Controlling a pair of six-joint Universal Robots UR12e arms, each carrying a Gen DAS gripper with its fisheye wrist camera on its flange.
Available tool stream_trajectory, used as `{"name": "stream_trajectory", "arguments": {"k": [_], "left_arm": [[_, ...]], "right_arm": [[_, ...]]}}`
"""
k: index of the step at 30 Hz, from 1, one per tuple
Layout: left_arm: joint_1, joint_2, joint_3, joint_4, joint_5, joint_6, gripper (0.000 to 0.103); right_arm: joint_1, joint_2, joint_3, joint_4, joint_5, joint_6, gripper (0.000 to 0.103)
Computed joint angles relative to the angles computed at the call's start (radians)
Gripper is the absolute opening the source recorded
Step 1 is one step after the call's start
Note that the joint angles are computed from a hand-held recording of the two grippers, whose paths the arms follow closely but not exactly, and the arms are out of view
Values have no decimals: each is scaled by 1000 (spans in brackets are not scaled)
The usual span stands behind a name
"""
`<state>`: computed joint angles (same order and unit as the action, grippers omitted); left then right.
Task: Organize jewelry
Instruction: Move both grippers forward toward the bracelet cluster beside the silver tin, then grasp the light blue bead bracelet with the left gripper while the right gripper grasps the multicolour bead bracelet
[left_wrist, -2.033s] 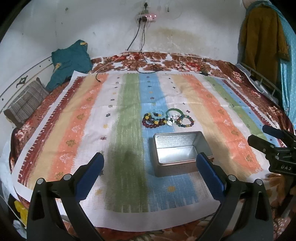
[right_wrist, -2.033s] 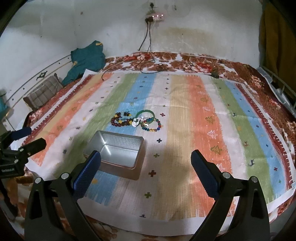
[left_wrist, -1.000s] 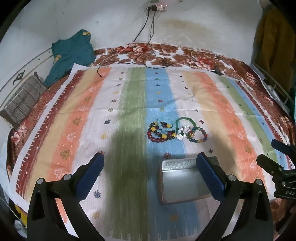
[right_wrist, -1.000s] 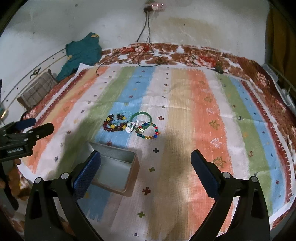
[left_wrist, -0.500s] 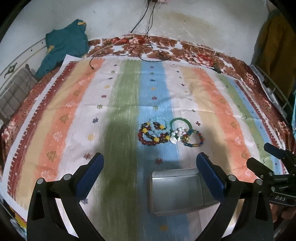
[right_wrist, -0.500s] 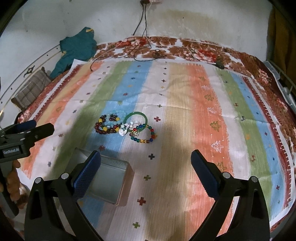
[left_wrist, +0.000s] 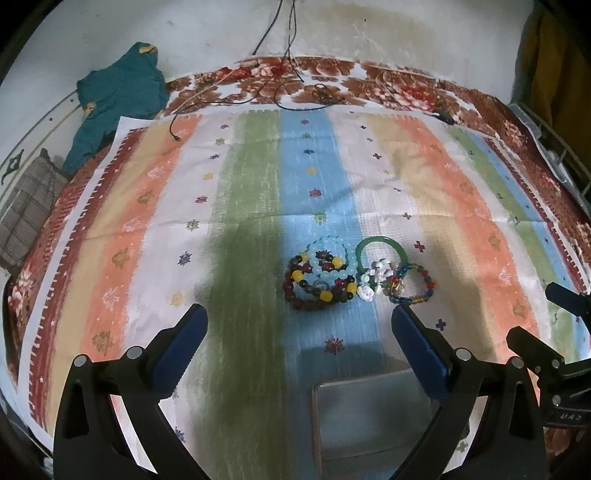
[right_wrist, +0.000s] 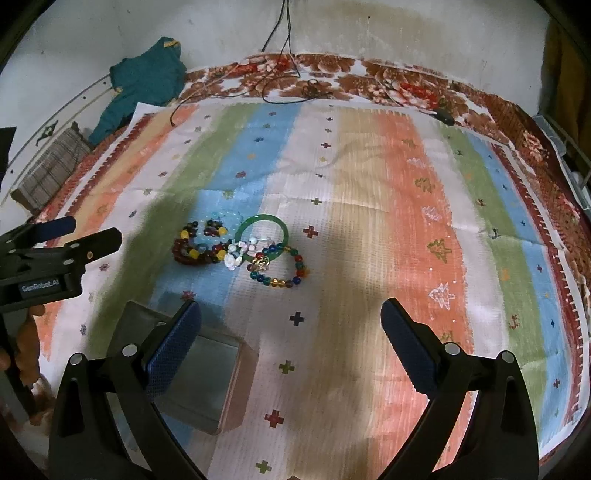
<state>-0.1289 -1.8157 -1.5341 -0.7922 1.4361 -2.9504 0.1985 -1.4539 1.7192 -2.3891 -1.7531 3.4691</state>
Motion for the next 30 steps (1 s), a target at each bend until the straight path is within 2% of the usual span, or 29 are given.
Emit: {"name": "stream_trajectory", "arguments": {"k": [15,26,30], "left_arm": [[-14,-78,73,-48,21,21,97],[-17,-135,136,-103,18,34,97],[-18,-160,164,-139,14,34,90]], "right_arm": [[-17,47,-31,26,16,-24,99],[-41,82,-53,57,46,11,99],[-45,100,-65,71,48,10,98]]}}
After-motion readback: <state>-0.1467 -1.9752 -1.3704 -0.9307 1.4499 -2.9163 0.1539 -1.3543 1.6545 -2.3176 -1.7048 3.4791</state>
